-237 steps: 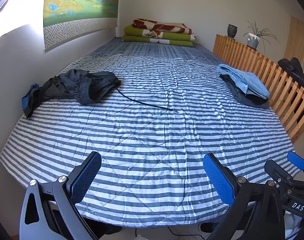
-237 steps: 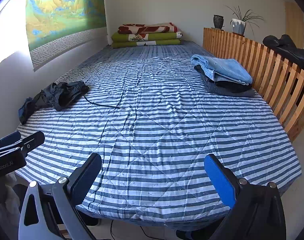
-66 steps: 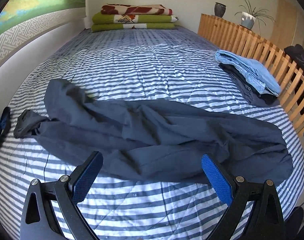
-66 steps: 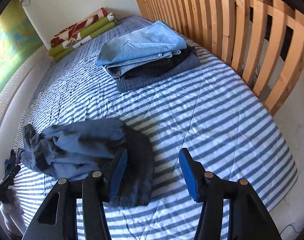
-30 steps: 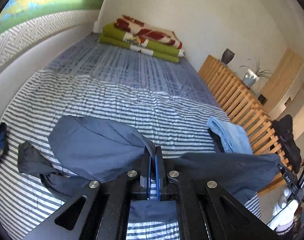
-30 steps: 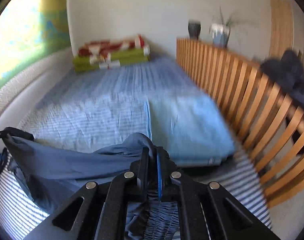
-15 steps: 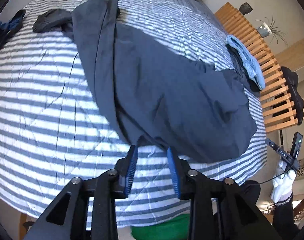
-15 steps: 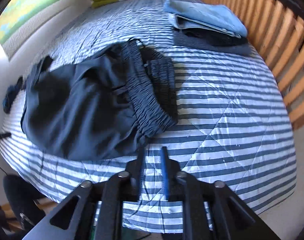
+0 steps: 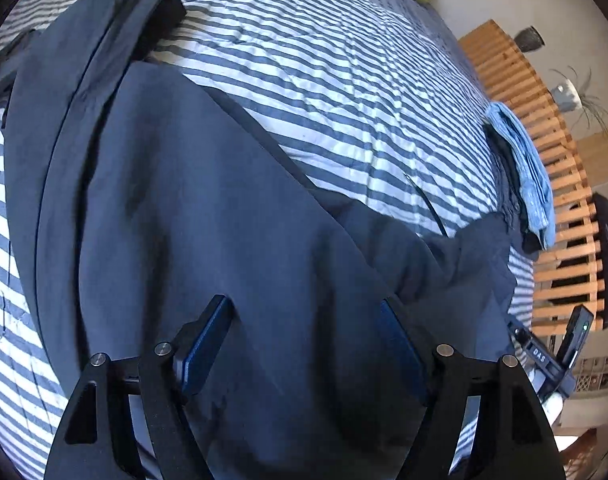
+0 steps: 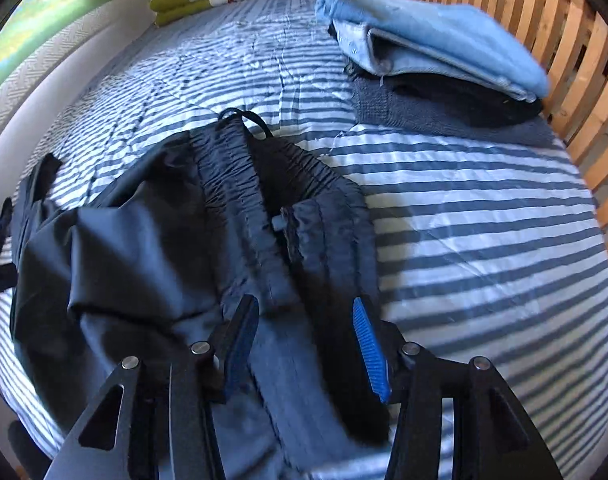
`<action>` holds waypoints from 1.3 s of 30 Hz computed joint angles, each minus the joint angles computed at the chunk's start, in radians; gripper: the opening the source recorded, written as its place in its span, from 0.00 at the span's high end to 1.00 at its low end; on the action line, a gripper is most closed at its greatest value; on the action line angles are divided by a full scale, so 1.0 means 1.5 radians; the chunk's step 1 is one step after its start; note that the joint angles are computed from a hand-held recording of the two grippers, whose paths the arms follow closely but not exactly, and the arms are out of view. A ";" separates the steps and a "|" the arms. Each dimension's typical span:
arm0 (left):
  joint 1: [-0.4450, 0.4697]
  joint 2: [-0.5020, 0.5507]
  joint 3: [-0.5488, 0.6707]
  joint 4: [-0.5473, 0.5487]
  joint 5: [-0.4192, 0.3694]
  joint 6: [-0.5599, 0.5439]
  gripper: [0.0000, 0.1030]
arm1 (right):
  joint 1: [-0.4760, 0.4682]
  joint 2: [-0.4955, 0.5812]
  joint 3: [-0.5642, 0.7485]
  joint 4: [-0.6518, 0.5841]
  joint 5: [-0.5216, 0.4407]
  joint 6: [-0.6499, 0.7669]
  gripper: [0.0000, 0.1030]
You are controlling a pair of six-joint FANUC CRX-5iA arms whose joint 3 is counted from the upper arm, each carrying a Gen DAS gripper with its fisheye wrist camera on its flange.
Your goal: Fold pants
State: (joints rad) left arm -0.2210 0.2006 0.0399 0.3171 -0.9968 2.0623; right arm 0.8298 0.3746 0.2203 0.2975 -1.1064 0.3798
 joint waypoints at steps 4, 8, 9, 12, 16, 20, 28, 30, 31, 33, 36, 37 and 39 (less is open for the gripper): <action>0.007 -0.015 -0.020 -0.031 0.013 0.019 1.00 | -0.006 0.045 0.063 -0.019 -0.023 0.037 0.81; 0.012 -0.105 -0.071 -0.075 0.025 0.029 1.00 | 0.023 0.013 0.029 0.052 -0.029 0.025 0.96; 0.014 -0.141 -0.094 -0.082 0.027 0.031 1.00 | 0.031 -0.006 0.010 0.070 -0.029 0.011 0.96; 0.014 -0.223 -0.140 -0.108 0.012 0.037 1.00 | 0.061 -0.083 -0.070 0.111 -0.025 -0.059 1.00; -0.005 -0.363 -0.230 -0.118 -0.011 0.075 1.00 | 0.124 -0.194 -0.197 0.173 -0.063 -0.194 1.00; -0.031 -0.392 -0.274 -0.083 -0.071 0.053 0.98 | 0.164 -0.260 -0.269 0.136 -0.067 -0.225 1.00; -0.034 -0.373 -0.216 -0.126 -0.021 0.086 0.45 | 0.111 -0.165 -0.182 0.116 0.003 -0.088 0.54; -0.048 -0.325 -0.182 -0.121 -0.027 0.047 0.37 | 0.088 -0.110 -0.121 0.095 -0.001 -0.029 0.51; -0.047 -0.301 -0.174 -0.095 -0.028 0.010 0.33 | 0.073 -0.081 -0.085 0.072 -0.009 -0.001 0.51; -0.053 -0.260 -0.152 -0.098 -0.038 0.004 0.29 | 0.046 -0.026 -0.017 0.026 -0.042 0.043 0.51; -0.046 -0.209 -0.148 -0.075 -0.038 -0.018 0.59 | 0.024 0.023 0.048 -0.031 -0.091 0.075 0.55; -0.041 -0.195 -0.150 -0.059 -0.044 -0.028 0.84 | 0.020 0.020 0.050 -0.056 -0.086 0.083 0.64; -0.042 -0.187 -0.162 -0.036 -0.040 -0.038 1.00 | 0.034 0.003 0.033 -0.040 -0.081 0.068 0.81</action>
